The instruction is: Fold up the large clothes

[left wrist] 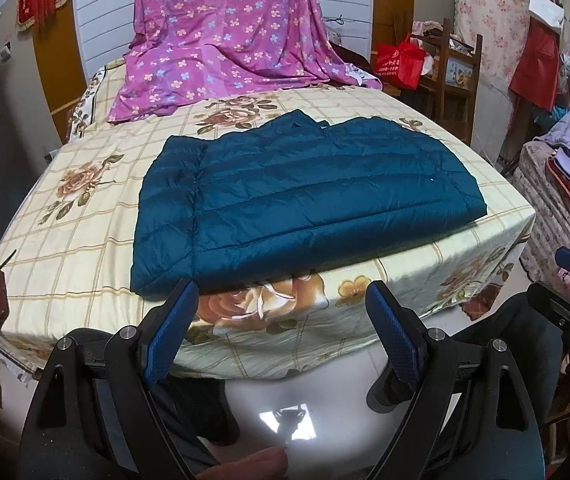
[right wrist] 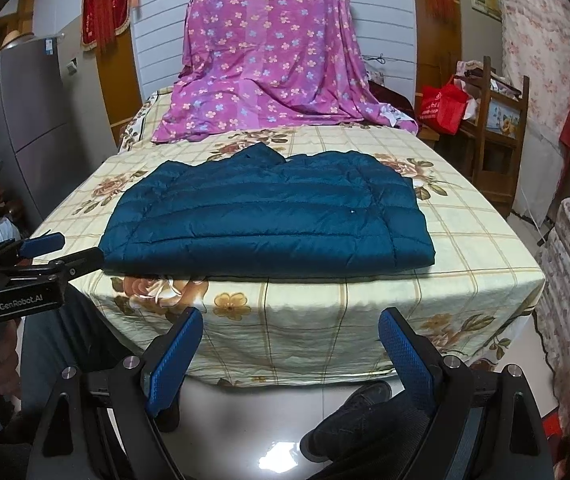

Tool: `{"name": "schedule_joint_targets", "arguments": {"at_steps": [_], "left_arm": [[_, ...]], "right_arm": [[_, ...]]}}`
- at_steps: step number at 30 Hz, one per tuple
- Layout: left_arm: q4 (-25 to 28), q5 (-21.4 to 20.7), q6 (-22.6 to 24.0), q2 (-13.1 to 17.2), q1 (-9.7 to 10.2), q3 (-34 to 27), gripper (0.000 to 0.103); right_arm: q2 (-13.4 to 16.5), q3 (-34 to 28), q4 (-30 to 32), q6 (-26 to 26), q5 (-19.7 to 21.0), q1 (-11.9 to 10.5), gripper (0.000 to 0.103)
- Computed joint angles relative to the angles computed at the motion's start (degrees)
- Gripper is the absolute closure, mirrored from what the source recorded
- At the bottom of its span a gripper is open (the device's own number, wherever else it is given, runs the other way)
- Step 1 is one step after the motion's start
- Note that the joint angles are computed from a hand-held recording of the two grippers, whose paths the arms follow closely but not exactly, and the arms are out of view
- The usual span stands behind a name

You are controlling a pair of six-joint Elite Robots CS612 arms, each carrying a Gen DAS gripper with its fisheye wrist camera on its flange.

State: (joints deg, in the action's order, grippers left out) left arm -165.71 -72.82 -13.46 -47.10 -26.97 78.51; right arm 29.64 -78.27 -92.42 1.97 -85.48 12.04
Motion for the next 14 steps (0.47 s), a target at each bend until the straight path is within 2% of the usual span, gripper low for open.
{"name": "schedule_joint_targets", "arguments": {"at_steps": [14], "left_arm": [[0.1, 0.3, 0.6, 0.1, -0.15, 0.0, 0.017]], "right_arm": [[0.1, 0.0, -0.4, -0.6, 0.1, 0.1, 0.015]]}}
